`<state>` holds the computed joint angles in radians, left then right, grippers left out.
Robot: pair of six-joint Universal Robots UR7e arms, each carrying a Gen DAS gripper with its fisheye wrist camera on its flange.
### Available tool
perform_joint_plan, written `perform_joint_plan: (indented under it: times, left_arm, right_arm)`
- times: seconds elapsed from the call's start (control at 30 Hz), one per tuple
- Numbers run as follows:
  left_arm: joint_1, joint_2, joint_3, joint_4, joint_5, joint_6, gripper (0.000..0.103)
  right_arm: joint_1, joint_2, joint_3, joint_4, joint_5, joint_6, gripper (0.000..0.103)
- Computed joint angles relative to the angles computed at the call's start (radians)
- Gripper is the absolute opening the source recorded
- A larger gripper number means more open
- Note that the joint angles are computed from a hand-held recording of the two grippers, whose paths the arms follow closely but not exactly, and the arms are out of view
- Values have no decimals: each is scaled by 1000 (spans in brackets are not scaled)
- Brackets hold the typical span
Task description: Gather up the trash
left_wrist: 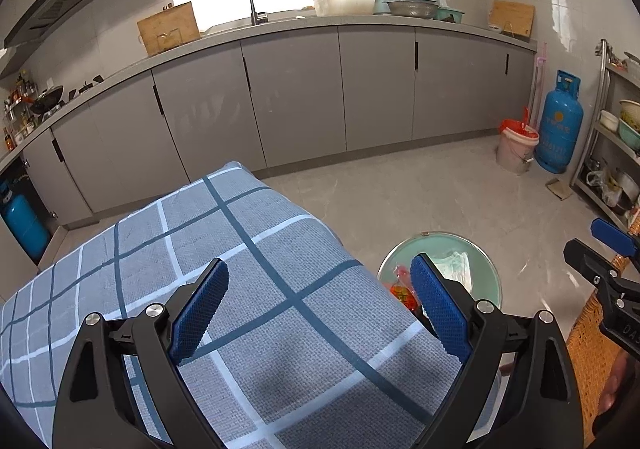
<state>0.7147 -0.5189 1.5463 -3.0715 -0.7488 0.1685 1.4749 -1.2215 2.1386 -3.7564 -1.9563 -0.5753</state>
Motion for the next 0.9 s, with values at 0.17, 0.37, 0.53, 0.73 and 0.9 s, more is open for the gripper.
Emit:
perform_joint_plan:
  times: [0.17,0.37,0.53,0.73,0.9]
  left_arm:
    - [0,1,-2,-2,1,7,91]
    - [-2,3,-4,-4,7,0,91]
    - [-1,7,-12,2,11,-3,91]
    - [-1,10,-15,-1,12,3,91]
    - [-3,14,-18,-5,16,7,94]
  right_arm:
    - [-2,-7,2,2,4,0,73]
    - [-6,-13,0,15,8,8,73]
    - [-7,-13,1,18,9,8,73]
    - [-9,-11,2,16,10,10,73]
    - [-14,-11,5,13,14,16,73]
